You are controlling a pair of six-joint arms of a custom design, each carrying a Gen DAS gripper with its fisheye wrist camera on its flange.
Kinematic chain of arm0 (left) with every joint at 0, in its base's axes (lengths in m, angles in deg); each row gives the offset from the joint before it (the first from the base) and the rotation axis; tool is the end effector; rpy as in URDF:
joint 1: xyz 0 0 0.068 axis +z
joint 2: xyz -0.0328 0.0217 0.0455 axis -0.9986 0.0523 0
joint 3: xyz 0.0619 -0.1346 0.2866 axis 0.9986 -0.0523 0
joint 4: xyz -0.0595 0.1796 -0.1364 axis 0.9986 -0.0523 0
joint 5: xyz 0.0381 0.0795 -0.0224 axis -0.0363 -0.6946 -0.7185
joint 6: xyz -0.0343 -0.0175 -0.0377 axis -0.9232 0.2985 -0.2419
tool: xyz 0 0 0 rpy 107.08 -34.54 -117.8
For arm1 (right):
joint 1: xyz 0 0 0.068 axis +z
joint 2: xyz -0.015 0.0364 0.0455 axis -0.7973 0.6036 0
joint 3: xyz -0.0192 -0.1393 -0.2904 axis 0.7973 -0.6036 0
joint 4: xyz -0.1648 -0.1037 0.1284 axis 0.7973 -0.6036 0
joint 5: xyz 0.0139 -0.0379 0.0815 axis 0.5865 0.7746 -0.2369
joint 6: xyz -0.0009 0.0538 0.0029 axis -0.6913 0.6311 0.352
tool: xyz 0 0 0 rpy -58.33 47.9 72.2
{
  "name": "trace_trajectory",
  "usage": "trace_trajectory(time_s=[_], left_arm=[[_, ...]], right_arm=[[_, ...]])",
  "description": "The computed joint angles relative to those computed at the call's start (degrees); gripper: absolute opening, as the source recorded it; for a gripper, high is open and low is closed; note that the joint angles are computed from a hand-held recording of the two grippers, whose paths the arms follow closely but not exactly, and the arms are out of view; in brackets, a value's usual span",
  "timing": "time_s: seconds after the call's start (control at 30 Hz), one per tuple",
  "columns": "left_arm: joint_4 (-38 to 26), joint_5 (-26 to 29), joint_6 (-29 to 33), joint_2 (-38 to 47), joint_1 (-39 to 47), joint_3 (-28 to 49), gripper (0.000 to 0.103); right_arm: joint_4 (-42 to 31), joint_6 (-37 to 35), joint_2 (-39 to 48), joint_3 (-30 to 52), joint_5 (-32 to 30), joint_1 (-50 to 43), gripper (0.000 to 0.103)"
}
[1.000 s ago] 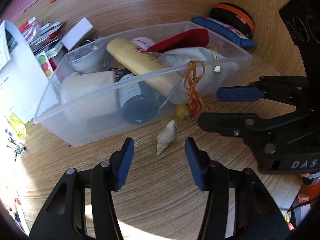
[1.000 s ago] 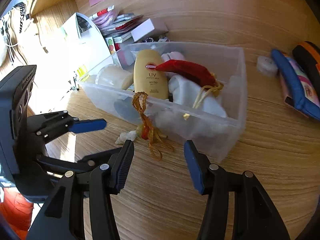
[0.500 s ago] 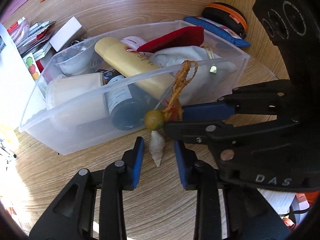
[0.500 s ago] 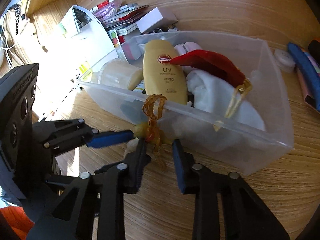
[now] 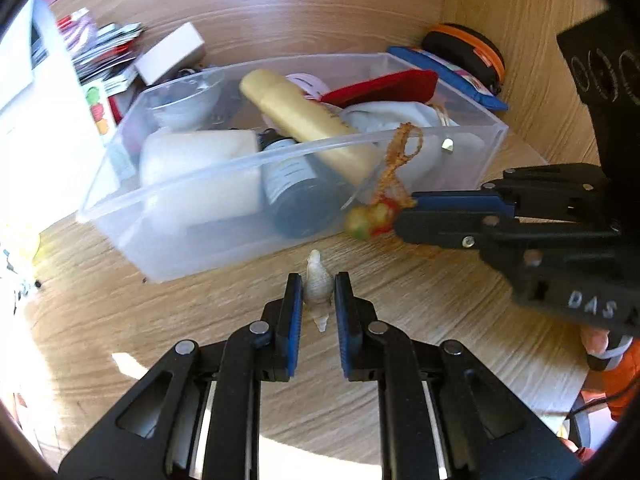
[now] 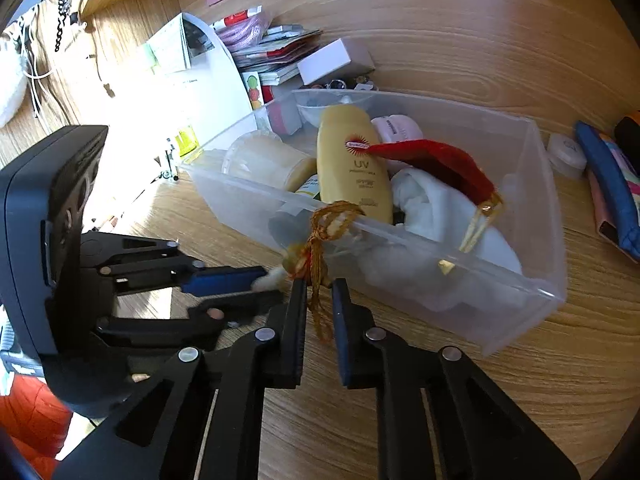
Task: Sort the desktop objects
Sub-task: 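Lift the seashell with the left tool while the right tool tucks the cord into the box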
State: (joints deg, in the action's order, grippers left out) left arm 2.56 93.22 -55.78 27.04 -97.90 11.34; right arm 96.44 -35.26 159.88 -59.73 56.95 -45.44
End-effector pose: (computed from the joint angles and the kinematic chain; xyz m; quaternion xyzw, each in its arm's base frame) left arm 0.2172 -0.0564 0.1598 0.3651 0.8671 -0.1534 0.3021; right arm 0.1658 0.0290 0.1339 -0.0775 0.9226 0.1270 0.3559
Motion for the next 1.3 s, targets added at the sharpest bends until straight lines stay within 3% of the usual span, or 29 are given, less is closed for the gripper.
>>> trace_trajectory(time_s=[0.33,0.6,0.73,0.93,1.03,1.07,1.3], left_arm=[[-6.4,7.9,5.1,-2.6,11.8,1.4,0.015],[-8.3,11.3,7.5,-1.1,16.2,2.4,0.015],[-10.4,13.6,9.2,-0.2,17.7,3.6,0.015],[-11.7,16.1,10.8,0.4,19.1,3.8,0.015],[-12.4,17.3,11.7,0.6,19.9,3.8,0.015],[-12.4,17.6,11.9,0.7,20.0,3.8,0.015],[-13.0,19.7,12.3,0.1,20.8,3.4,0.015]], right_arm=[[-9.3,0.2,-3.8,1.4,-1.3,-2.0,0.012],[-6.3,6.1,3.0,4.2,3.2,0.7,0.036],[-5.5,9.7,4.3,5.1,1.4,1.0,0.036],[-5.6,15.8,5.1,6.6,5.1,5.5,0.036],[-2.5,17.4,5.7,5.3,6.1,6.0,0.023],[-2.0,17.8,5.5,4.9,7.2,6.5,0.018],[0.6,19.8,-0.7,0.7,20.2,16.4,0.018]])
